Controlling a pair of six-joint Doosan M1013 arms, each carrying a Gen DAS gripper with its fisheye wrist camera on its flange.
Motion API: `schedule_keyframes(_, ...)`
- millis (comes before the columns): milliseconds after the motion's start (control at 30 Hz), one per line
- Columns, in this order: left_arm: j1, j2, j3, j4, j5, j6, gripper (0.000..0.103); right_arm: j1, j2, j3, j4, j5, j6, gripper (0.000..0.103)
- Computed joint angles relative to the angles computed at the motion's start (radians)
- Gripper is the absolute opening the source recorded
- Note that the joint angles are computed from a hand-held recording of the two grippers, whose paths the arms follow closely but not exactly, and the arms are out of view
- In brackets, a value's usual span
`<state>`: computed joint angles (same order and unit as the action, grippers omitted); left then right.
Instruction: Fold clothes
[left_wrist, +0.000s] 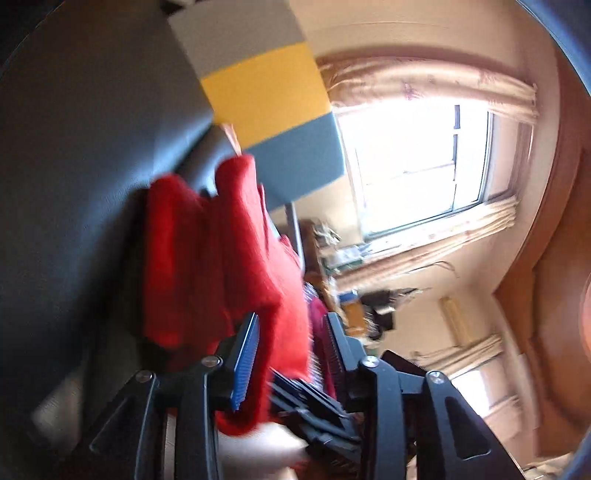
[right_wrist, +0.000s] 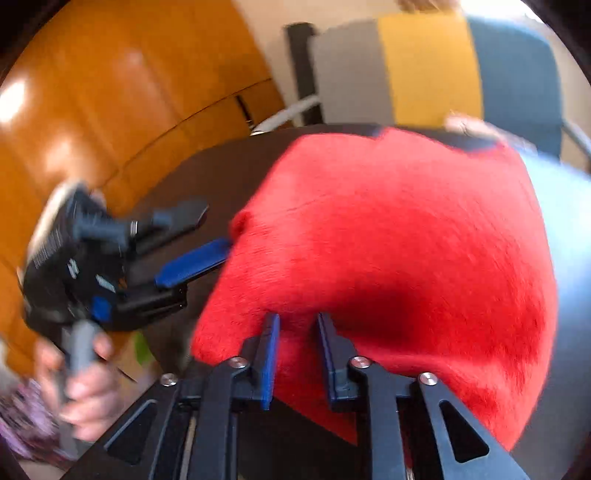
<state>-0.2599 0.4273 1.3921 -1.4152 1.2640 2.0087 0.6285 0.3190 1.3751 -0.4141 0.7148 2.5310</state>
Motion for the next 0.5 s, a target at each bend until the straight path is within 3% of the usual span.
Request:
schedule_keyframes(33,-0.003,0.002,-0.005,0.023,0.001,-0.017,0.048,0.002,0.002,-0.004,-0.008,0.002,-0.009,0.032)
schedule_keyframes(200,-0.02,-0.011,-0.013,0.12,-0.034,-0.032,0.048,-0.01,-0.045,0.055,0.042,-0.076,0.017,0.033)
schedule_keyframes(300,-0.032,-0.036,-0.025,0.192,-0.062,0.016,0.048,0.01,-0.116,0.13,-0.135,-0.102,0.221,0.042)
schedule_keyframes(367,-0.043,-0.054,-0.021,0.221,-0.067,0.043,0.048,0.031,-0.167,0.184,-0.263,-0.075,0.395,0.059)
schedule_keyframes(400,-0.045,-0.062,-0.02,0.234,-0.058,0.044,0.048,0.037,-0.185,0.199,-0.276,-0.053,0.427,0.06)
schedule_keyframes(500,-0.055,-0.06,-0.043,0.294,-0.037,0.02,0.044,0.045,-0.2,0.203,-0.159,0.041,0.321,0.06)
